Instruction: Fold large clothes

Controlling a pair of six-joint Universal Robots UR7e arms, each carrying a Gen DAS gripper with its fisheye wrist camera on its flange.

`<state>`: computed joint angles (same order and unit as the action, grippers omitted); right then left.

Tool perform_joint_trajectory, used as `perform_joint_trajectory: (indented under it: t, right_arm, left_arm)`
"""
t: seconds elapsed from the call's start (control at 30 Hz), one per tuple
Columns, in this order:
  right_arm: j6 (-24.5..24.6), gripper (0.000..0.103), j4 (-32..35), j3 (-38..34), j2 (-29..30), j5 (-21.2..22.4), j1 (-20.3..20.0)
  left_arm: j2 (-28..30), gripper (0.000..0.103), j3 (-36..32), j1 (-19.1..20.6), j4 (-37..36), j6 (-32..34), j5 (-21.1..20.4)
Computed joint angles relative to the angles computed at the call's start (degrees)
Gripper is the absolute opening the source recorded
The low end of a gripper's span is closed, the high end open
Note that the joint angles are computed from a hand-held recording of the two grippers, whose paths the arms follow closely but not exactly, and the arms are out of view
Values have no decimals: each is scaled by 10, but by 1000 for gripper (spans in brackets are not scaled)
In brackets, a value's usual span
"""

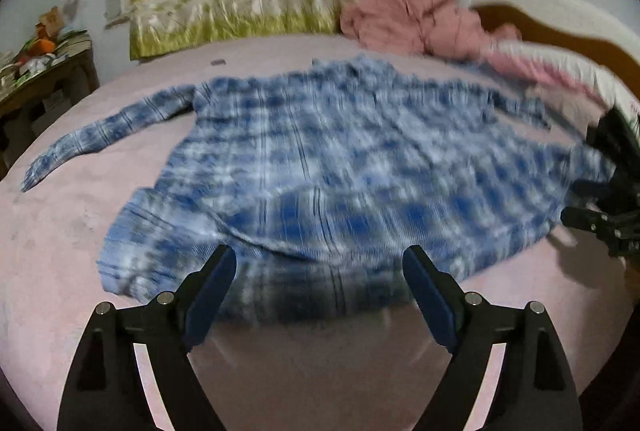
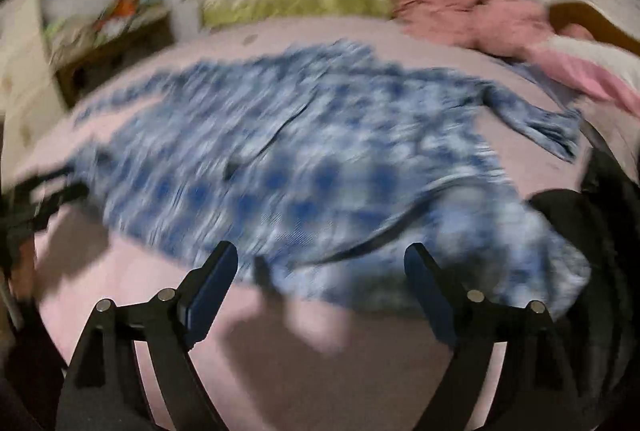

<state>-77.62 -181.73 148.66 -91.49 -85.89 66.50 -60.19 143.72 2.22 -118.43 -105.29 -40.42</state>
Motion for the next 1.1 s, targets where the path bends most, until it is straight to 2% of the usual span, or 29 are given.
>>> perform_joint_trajectory:
  t: [0.1,0.17,0.33,0.47,0.53,0.6,0.7,0.83,0.97,1.03,1.1]
  right_arm:
    - [-37,84,-106,25,50,-36,11]
    - [-32,84,-136,24,69,-47,13]
    - [48,84,-58,-14,57,-48,11]
    - [56,79,-73,-29,82,-74,24]
    - [57,78,-81,-27,85,-71,24]
    - [58,72,-90,-27,86,-66,25]
    - [68,68,-108,-36,99,-61,41]
    - [117,62,-131,-65,128,-64,67]
    - [153,57,-137,-114,176,-96,90]
    - [166,53,-144,-132,196,-118,95]
    - [185,52,-129,-138,191,-114,90]
  left_arm:
    - [13,87,-4,26,-21,17,-18]
    - [15,87,-1,37,-40,20,-26]
    - [18,87,9,49,-68,24,-27]
    - [19,87,3,62,-67,28,-33]
    - [18,87,1,65,-64,28,-32]
    - [17,87,1,67,-65,31,-27]
    - [10,87,-11,76,-34,35,-2]
    - [-15,87,-23,86,36,-7,42]
    - [-45,87,9,61,2,-14,67]
    - [-40,87,10,42,10,-8,64]
    - [-27,87,6,32,11,12,54]
